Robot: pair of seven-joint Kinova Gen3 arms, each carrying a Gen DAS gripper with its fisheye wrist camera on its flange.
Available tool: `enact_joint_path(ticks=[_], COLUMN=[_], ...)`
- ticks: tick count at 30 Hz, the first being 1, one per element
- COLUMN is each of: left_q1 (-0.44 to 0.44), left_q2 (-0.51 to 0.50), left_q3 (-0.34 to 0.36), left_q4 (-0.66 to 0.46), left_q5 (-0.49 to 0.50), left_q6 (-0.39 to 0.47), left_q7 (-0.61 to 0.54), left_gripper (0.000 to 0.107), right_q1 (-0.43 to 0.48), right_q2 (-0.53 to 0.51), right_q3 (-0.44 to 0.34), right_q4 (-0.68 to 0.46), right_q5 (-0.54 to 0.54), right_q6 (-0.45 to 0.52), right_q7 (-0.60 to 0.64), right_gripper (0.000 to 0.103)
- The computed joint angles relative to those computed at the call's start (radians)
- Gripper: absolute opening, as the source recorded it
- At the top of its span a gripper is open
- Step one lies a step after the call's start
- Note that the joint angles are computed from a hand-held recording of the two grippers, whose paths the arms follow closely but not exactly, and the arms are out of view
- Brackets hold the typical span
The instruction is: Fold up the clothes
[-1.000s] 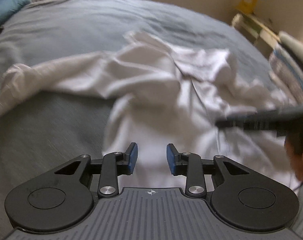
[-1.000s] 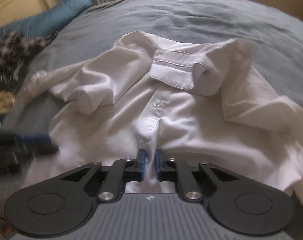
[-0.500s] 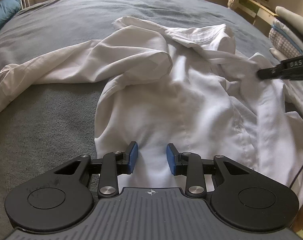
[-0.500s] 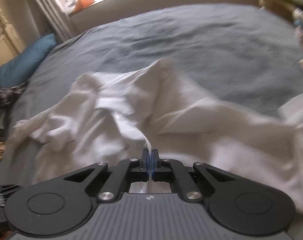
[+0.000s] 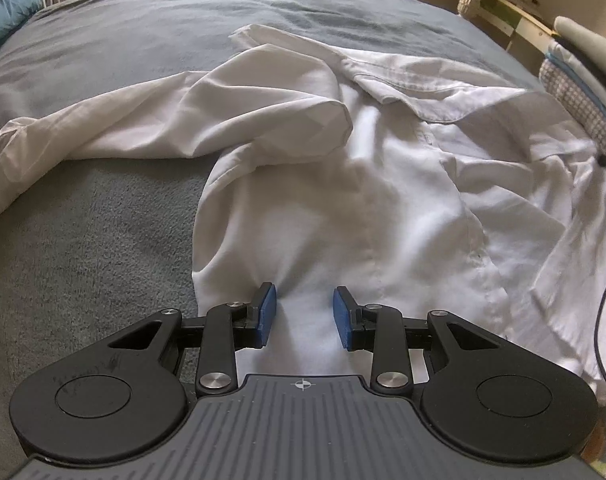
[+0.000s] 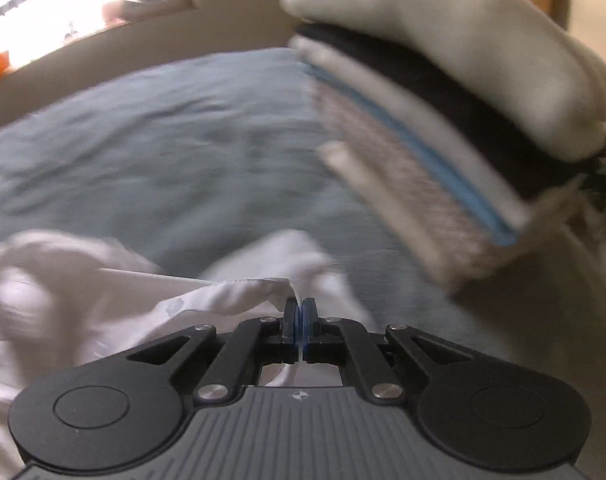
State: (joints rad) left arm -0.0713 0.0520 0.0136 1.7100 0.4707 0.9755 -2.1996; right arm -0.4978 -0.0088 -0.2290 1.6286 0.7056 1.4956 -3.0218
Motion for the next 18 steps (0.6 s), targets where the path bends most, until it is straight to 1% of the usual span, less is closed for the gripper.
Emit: enact_joint_path(ticks=[3,4,5,7,8,9,10,11,12,13,14,15,16,17,18], left_q1=[-0.002,0.003,0.005,0.002,0.0,0.009,0.03,0.033,0.022,-0.003,-0.045,-0.075,-0.089,-0.084,-0.061], left_q2=[0.005,0.007,0.007,0.007,0.007,0.006,0.001,-0.009,-0.019,-0.027,-0.032,-0.029,-0.023,-0.016,-0.004], left_q3=[-0.003,-0.009,-0.013,-0.012,-0.012,-0.026,-0.057,-0.074,-0.077,-0.062,-0.03,-0.007,0.001,-0.005,-0.017], left_q4=[-0.006,-0.008,-0.01,-0.013,-0.018,-0.019,-0.016,-0.005,0.001,0.001,-0.001,-0.006,-0.01,-0.018,-0.026], left_q5=[0.006,0.008,0.009,0.012,0.012,0.019,0.036,0.063,0.093,0.13,0.167,0.206,0.247,0.276,0.289], left_q6=[0.008,0.012,0.015,0.021,0.027,0.03,0.029,0.02,0.022,0.041,0.068,0.109,0.149,0.189,0.217], left_q7=[-0.009,-0.012,-0.015,-0.021,-0.02,-0.028,-0.052,-0.091,-0.132,-0.173,-0.213,-0.254,-0.295,-0.332,-0.353], left_gripper=[0.032,0.032,0.032,0.032,0.032,0.032,0.032,0.033,0.034,0.036,0.044,0.056,0.062,0.069,0.07], right_q1=[0.019,0.019,0.022,0.047,0.061,0.06,0.052,0.032,-0.006,-0.052,-0.098,-0.145,-0.191,-0.237,-0.284], right_q2=[-0.02,-0.033,-0.052,-0.087,-0.101,-0.115,-0.134,-0.161,-0.192,-0.217,-0.232,-0.241,-0.247,-0.247,-0.246], right_q3=[0.012,0.014,-0.002,-0.083,-0.129,-0.159,-0.17,-0.163,-0.137,-0.102,-0.066,-0.033,0.0,0.028,0.06], right_q4=[0.037,0.052,0.069,0.09,0.097,0.105,0.111,0.117,0.125,0.121,0.115,0.104,0.096,0.092,0.087], right_q5=[-0.049,-0.056,-0.047,0.005,0.036,0.068,0.089,0.097,0.1,0.092,0.081,0.068,0.058,0.054,0.051], right_q6=[0.001,-0.005,-0.014,0.0,0.017,0.029,0.024,0.003,-0.034,-0.075,-0.115,-0.156,-0.197,-0.237,-0.278], right_q7=[-0.008,-0.022,-0.051,-0.132,-0.173,-0.214,-0.238,-0.25,-0.261,-0.261,-0.246,-0.223,-0.204,-0.186,-0.168], right_gripper=[0.004,0.007,0.011,0.033,0.036,0.037,0.037,0.037,0.038,0.038,0.038,0.038,0.039,0.04,0.045])
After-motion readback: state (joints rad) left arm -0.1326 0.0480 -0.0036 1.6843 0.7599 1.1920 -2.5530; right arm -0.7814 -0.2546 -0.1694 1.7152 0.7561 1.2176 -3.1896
